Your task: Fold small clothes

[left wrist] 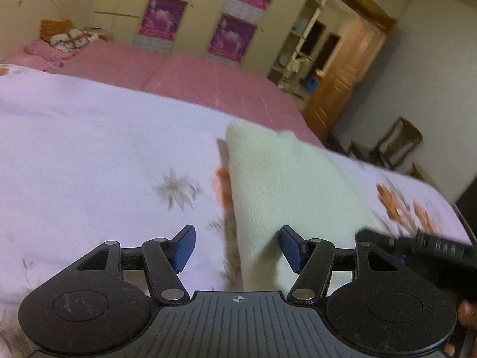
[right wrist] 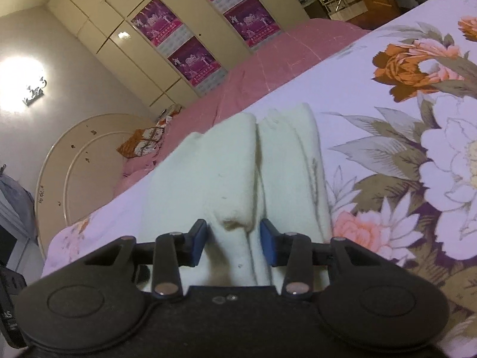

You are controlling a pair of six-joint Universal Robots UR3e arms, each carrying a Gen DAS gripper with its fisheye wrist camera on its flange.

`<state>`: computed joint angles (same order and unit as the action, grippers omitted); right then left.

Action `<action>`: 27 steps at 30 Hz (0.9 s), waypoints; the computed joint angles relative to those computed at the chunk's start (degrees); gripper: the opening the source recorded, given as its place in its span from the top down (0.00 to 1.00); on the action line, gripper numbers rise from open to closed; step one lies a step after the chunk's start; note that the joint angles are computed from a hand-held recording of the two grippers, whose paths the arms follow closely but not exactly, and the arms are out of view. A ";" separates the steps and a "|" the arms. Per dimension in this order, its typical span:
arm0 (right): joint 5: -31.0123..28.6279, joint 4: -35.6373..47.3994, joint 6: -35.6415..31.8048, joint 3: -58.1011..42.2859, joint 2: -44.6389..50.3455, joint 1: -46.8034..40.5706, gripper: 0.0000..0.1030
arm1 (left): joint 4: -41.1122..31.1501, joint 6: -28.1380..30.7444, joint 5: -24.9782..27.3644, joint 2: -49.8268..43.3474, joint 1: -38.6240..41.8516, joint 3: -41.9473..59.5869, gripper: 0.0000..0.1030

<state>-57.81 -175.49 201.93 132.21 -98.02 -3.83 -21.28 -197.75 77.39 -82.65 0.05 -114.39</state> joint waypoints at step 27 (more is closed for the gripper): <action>-10.34 10.54 -12.17 2.01 -10.93 -0.31 0.89 | -6.46 2.91 3.50 -11.14 -6.73 14.95 0.40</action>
<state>-68.15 -164.95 189.76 134.22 -108.95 -4.15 -27.73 -194.83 80.90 -93.79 -6.68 -99.43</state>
